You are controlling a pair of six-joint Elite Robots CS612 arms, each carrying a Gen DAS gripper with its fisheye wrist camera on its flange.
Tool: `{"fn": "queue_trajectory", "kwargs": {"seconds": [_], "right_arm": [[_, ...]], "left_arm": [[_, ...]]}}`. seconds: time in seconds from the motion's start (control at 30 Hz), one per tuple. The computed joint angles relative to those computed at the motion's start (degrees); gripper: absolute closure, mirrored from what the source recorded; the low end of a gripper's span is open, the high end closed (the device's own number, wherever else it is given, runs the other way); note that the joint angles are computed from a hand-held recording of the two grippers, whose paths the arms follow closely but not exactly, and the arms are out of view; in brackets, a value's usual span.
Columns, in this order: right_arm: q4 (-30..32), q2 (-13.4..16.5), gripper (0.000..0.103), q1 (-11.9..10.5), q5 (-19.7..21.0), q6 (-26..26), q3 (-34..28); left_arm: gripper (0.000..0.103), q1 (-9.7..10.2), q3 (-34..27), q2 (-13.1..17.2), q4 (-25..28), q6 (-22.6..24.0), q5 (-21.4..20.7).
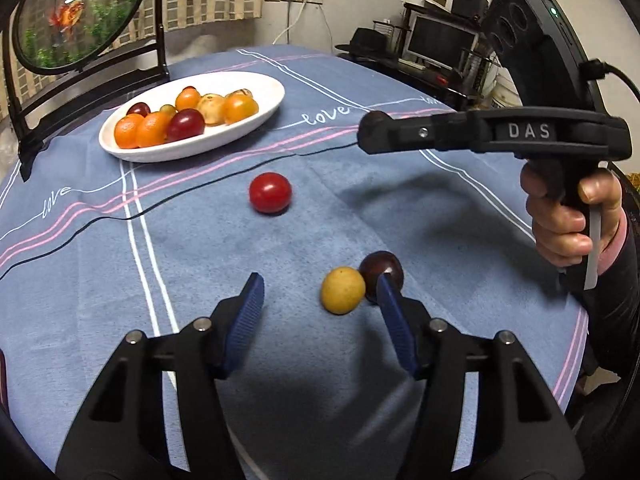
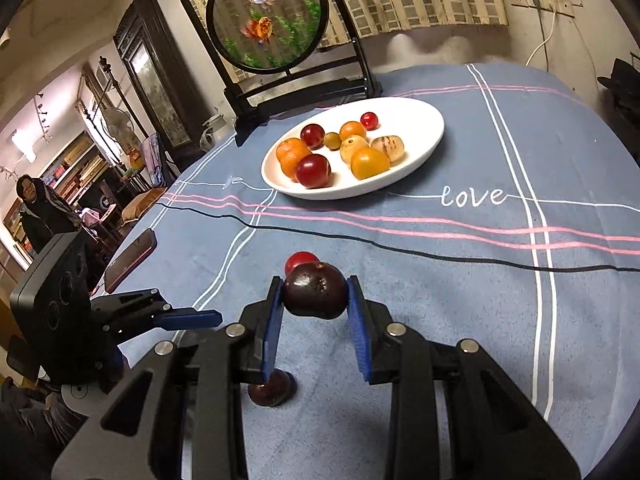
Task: Organize fruits
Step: 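Grasp a dark plum with the right tool while the left tool grasps a yellow fruit, then place the dark plum and yellow fruit on the plate, opening both tools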
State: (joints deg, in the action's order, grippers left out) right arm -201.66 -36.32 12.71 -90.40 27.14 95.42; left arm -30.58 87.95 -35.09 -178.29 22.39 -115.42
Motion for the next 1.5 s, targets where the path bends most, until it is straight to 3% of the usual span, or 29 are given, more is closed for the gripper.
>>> {"fn": "queue_trajectory", "kwargs": {"seconds": [0.37, 0.57, 0.67, 1.0, 1.23, 1.5], "right_arm": [[-0.98, -0.13, 0.071, 0.37, -1.43, -0.25, 0.29], [-0.59, -0.23, 0.07, 0.53, -1.61, -0.61, 0.26], [-0.37, -0.3, 0.07, 0.52, -1.56, -0.44, 0.33], [0.9, -0.47, 0.07, 0.74, -2.31, -1.08, 0.18], [2.82, -0.23, 0.07, 0.84, -2.8, -1.95, -0.51], [4.08, 0.54, 0.071, 0.32, -2.41, -1.37, -1.55]], "left_arm": [[0.063, -0.41, -1.54, 0.35, 5.14, 1.41, 0.49], [0.066, -0.7, -2.12, 0.6, 5.74, 1.0, 1.07], [0.067, -1.01, -2.94, 0.75, 8.44, 0.62, 2.73], [0.078, -1.1, -3.02, 0.86, 7.28, -0.51, 3.42], [0.078, -1.4, -2.67, 0.79, 6.25, -0.57, 4.72], [0.078, -1.63, -1.84, 0.67, 0.77, -3.26, 8.5]]}}
